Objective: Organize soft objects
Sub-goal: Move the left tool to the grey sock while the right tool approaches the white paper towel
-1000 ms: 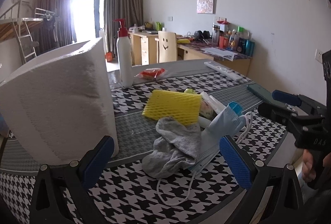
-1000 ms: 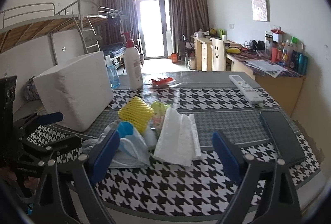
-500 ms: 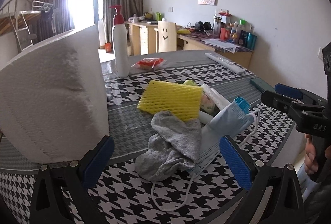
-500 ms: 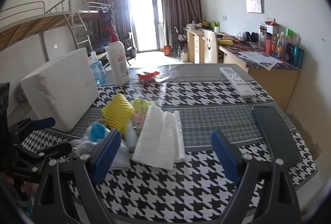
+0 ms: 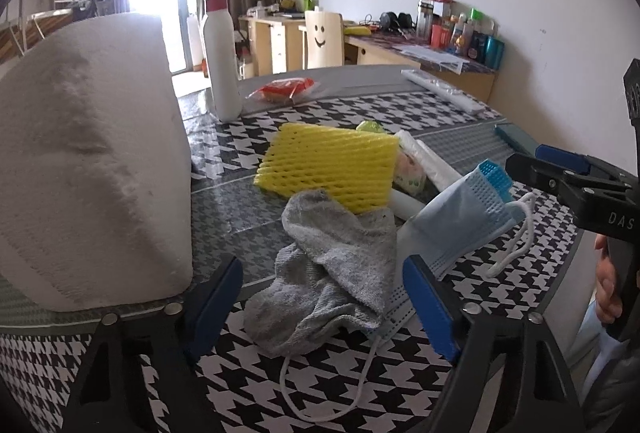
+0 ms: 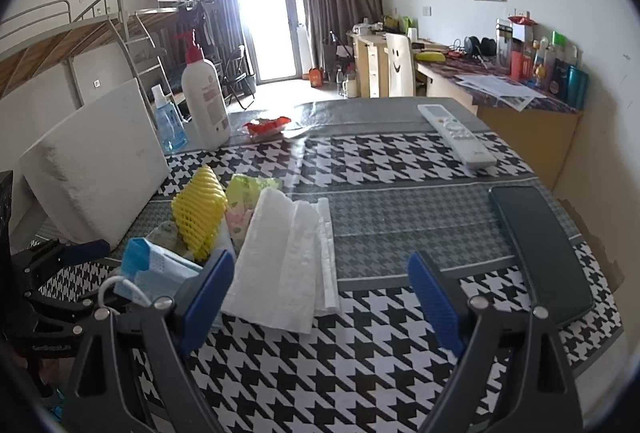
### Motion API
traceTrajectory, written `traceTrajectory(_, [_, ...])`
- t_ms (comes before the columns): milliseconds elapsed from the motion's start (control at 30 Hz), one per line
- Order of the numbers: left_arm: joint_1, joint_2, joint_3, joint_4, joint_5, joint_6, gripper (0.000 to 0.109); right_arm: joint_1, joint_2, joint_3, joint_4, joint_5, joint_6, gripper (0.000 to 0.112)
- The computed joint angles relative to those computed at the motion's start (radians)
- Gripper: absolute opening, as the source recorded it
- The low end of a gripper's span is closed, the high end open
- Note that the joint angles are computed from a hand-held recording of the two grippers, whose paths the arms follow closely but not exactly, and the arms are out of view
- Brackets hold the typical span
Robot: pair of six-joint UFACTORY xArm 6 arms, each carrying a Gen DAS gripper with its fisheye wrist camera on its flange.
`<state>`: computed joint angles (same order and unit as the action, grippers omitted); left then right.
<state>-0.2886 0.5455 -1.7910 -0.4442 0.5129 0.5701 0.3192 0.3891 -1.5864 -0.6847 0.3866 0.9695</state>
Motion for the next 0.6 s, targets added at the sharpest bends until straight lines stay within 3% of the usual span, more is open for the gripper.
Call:
traceTrajectory(400, [0.003,0.073,-0.116,0.075,0.132,-0.09,0.054,-0.002,0.042,-0.041,0.096,0.013,-0.099,0.091])
traceTrajectory(533, [0.006,0.086,-0.138,0.043,0.158,-0.061,0.037,0.002,0.067,-0.073,0.142,0.043,-0.148,0.091])
traceTrajectory(600, [0.007,0.09,-0.146,0.033,0.171,-0.055,0.034,0.005,0.082,-0.094,0.164,0.062,-0.176,0.091])
